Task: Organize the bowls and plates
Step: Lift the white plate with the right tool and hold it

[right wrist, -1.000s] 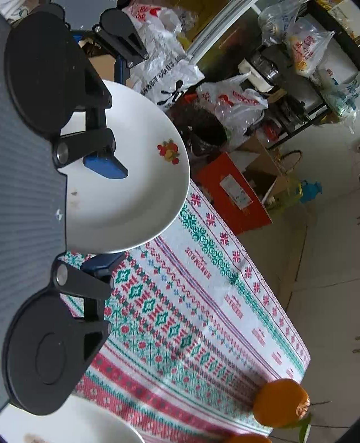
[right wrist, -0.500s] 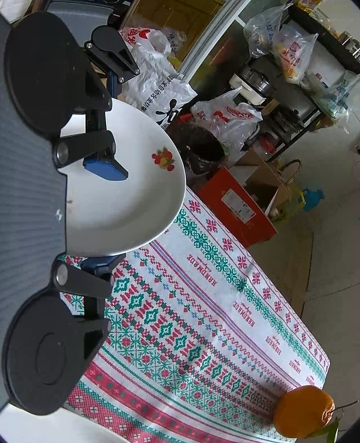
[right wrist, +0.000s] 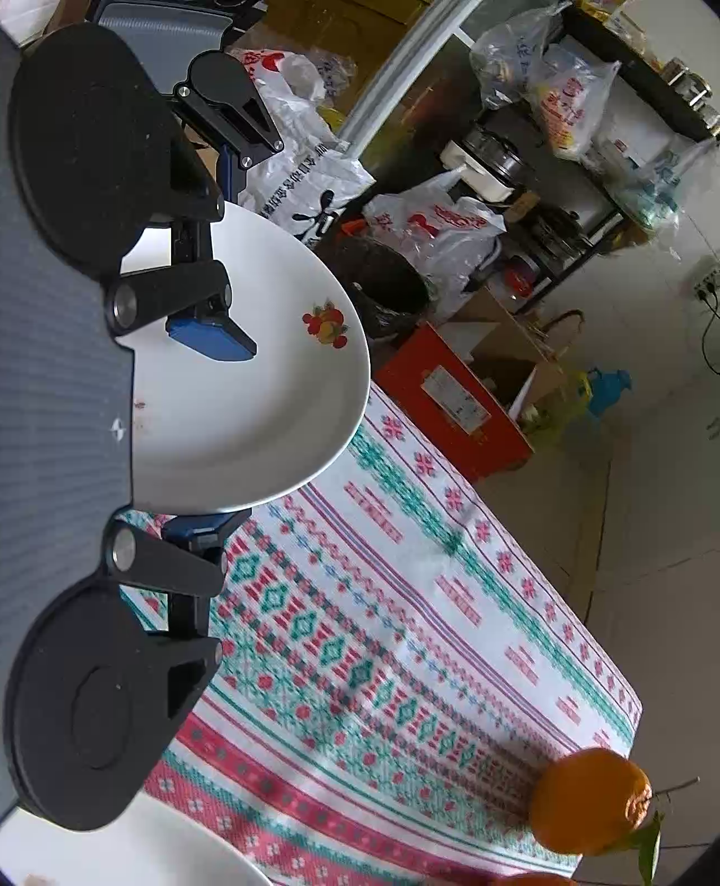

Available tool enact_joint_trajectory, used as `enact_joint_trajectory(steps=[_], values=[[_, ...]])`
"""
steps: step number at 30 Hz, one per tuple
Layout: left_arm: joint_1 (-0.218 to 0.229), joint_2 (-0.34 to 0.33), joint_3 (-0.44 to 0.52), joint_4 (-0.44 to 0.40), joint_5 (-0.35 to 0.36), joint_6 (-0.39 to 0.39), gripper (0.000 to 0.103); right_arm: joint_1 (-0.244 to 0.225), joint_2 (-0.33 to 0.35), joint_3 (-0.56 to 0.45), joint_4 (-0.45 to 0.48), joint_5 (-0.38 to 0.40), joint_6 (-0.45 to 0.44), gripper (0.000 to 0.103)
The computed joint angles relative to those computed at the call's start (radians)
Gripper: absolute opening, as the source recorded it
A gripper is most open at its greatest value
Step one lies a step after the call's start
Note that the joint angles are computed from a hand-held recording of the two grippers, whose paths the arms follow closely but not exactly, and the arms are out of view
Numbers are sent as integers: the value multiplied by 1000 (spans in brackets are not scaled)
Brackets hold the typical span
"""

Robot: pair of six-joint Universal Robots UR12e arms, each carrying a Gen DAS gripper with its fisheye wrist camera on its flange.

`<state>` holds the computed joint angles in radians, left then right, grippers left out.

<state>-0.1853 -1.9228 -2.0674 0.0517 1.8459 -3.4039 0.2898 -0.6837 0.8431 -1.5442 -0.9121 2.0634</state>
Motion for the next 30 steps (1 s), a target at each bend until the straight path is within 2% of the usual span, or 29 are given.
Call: enact_joint_trajectory(steps=[14,30], values=[[53,-43,52,8,-73,101,100,-9,48,-68,-76,21,94,61],[77,-75,87,18,-85,158,100,-8,77,-98,-133,18,161,62]])
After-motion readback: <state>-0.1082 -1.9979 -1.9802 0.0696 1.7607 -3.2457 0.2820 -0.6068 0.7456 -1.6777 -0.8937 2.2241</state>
